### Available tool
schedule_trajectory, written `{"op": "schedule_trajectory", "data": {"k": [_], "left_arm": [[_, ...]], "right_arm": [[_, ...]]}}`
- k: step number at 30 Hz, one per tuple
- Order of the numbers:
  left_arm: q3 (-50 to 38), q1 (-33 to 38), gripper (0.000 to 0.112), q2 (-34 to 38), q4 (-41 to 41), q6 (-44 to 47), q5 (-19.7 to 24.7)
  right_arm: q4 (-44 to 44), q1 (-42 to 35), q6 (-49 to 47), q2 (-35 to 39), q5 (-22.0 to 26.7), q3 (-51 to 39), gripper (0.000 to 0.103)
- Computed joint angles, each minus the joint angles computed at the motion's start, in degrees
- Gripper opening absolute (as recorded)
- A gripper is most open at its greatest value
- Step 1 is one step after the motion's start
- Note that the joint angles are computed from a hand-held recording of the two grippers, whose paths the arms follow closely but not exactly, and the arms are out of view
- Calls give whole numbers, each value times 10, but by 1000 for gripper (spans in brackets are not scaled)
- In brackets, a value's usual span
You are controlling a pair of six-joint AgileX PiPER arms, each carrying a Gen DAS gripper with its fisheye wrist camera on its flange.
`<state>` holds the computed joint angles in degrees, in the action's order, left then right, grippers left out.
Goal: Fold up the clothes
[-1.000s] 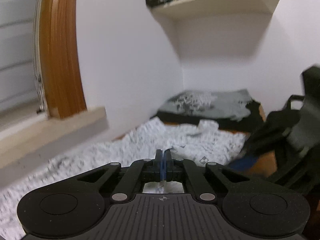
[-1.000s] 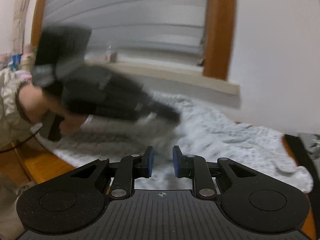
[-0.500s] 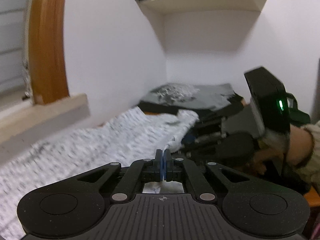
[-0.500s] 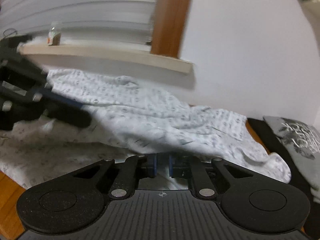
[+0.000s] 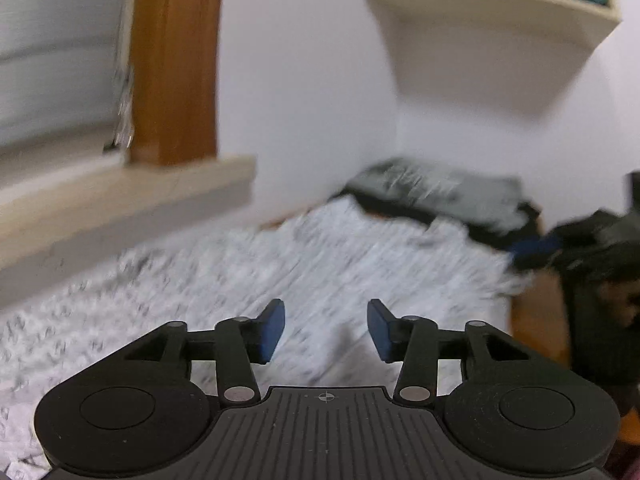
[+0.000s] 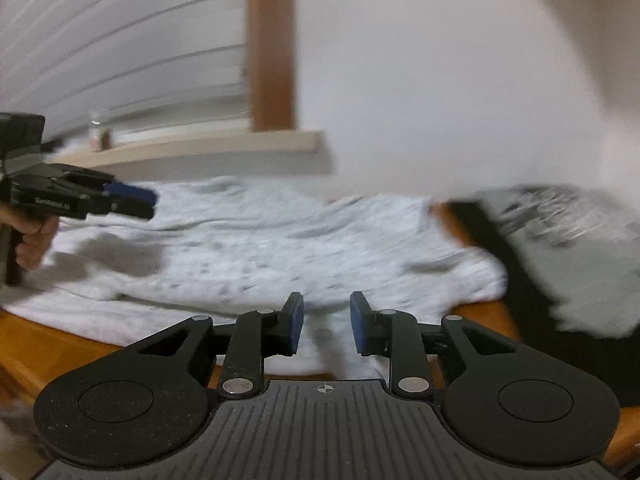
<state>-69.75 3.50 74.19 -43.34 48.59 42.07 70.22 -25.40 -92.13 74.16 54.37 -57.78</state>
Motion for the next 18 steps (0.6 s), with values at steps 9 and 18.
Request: {"op": "schedule_trajectory", "data": {"k": [9,18], "left_arm": [[-28,31,53,58,-28,0,65],[-34,26,53,56,-4,-25,76]], "right_arm": [[-56,60,-59,-16,-60,29,52],[-53,42,2,34,-136,-48,10]]}}
